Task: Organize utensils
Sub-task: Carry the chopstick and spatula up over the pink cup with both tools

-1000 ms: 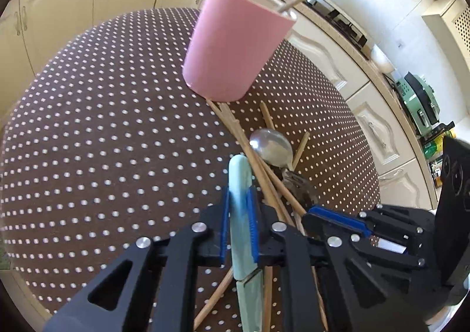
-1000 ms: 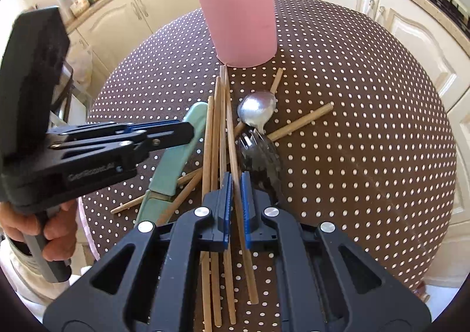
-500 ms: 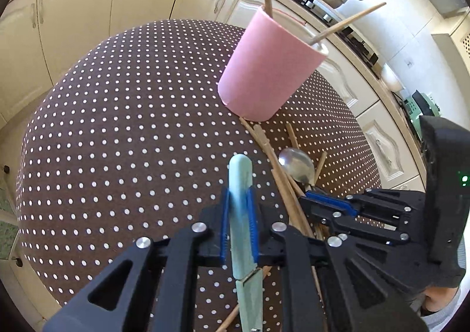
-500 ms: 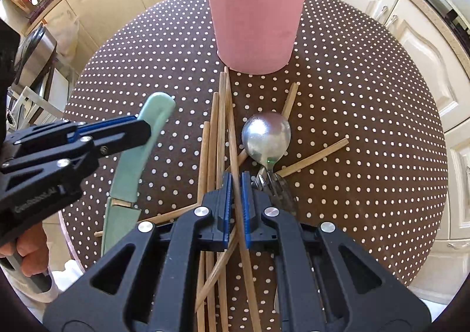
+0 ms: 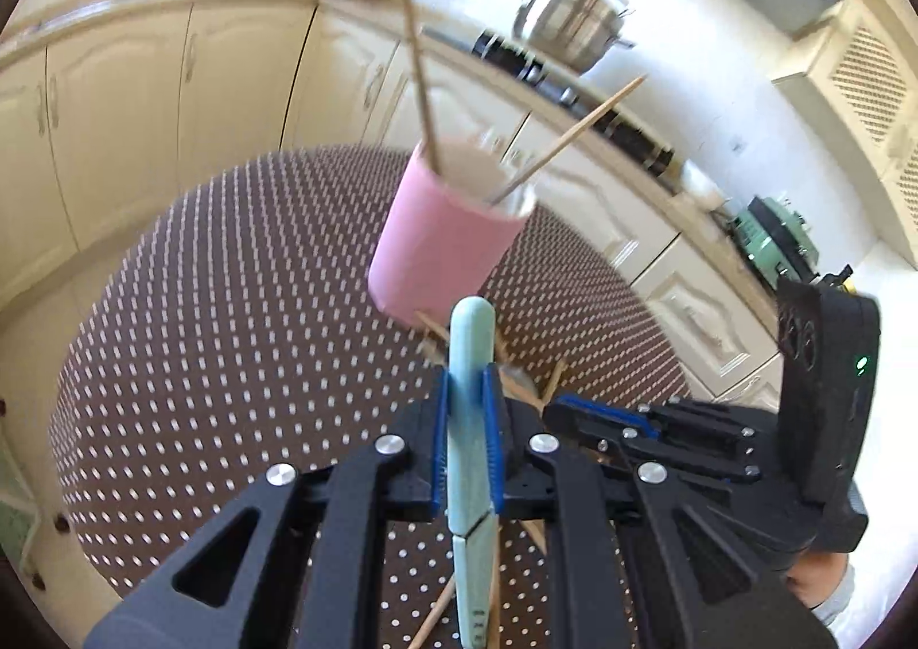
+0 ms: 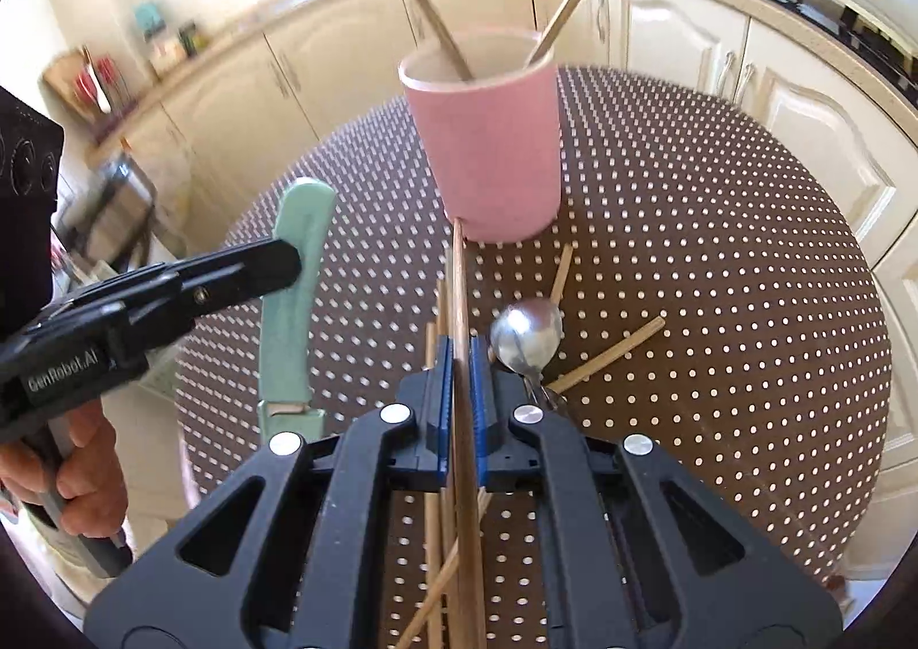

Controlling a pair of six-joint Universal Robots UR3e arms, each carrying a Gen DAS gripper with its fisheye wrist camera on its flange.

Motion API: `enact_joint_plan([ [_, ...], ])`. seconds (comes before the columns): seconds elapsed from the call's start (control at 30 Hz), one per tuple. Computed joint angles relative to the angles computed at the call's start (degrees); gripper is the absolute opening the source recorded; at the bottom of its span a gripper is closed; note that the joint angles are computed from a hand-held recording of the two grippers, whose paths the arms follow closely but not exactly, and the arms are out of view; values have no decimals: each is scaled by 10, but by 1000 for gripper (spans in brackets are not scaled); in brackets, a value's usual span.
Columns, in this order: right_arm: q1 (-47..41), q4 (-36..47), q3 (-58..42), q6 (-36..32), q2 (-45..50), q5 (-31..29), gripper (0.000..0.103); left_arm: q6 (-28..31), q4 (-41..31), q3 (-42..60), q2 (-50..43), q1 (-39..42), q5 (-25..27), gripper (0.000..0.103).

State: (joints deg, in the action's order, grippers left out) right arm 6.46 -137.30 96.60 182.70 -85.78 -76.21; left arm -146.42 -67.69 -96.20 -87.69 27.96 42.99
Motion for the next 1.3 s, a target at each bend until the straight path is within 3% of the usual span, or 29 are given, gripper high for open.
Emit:
enact_joint_plan([
  [0.1, -8, -11, 29, 3, -22, 14, 6, 0, -3, 7, 12, 6, -13, 11],
  [0.2, -4, 29, 17, -9, -14, 14, 6, -4, -6, 23, 5, 0, -5, 11],
  [0.47, 55, 206, -198, -28, 131, -69, 8, -52, -3, 72, -63, -24, 44, 10],
  [0.87, 37, 340, -395, -42, 259, -30, 9, -51, -13, 121, -127, -44, 66, 10],
  [1.07, 46, 467, -625, -53, 380, -43, 9, -64, -8, 139, -152, -57, 80, 10],
  [1.2, 65, 445, -635, -45, 392, -63, 7, -69, -5, 147, -161, -64, 83, 10],
  [1.3, 61, 359, -533, -39, 340, -48, 7, -64, 2, 137, -154, -59, 72, 10],
])
